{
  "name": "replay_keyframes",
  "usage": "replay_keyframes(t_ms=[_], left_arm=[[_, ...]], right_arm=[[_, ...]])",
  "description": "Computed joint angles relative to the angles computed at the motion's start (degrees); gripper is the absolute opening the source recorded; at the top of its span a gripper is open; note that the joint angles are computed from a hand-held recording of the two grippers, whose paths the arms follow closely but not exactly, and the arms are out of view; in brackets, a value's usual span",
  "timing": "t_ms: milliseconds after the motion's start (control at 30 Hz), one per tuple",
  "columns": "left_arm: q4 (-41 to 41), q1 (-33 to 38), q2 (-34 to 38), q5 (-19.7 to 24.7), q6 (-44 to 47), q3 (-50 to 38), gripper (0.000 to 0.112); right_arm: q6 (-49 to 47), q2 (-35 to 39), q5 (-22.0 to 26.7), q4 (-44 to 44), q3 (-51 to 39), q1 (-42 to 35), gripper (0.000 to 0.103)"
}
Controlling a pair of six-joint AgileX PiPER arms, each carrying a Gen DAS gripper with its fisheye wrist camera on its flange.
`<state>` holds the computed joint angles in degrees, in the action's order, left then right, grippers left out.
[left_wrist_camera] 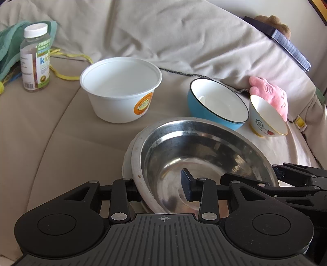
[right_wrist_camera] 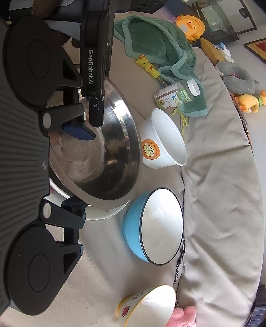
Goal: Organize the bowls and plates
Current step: 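Set the steel bowl into the stacked white bowl and release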
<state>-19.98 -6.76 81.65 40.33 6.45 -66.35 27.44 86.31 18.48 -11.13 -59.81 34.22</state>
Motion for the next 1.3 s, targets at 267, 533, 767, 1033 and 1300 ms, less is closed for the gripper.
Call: replay_keyframes(t_ms=[267,533,767,1033,1300], left_arm=[[0.2,-0.1,-0.2,-0.2,0.1,0.2,0.038],[-1.3,0.4,-1.7,0.2,1.5,0.7,0.038],[-5.5,3.0,-3.7,-0.5,3.8,2.1,0.037],[-2.0,3.1,-3.8,-0.5,0.2,2.4,0.037],[-1.3,1.9,-1.1,0.9,-1.1,2.7,0.039]], right_arm=[[-2.6,-0.4,0.1,3.2,0.0,-0.7,0.058],[1.5,-0.8,0.7,-1.0,-0.1,0.3,0.063],[13.8,-0.8,4.2,-14.8,-0.3,2.7,0.068],[14.5,-2.2,3.9,-14.4,1.3,1.3,0.073],[14.7,-2.9,-2.1,-8.2,6.6,-2.6,0.077]])
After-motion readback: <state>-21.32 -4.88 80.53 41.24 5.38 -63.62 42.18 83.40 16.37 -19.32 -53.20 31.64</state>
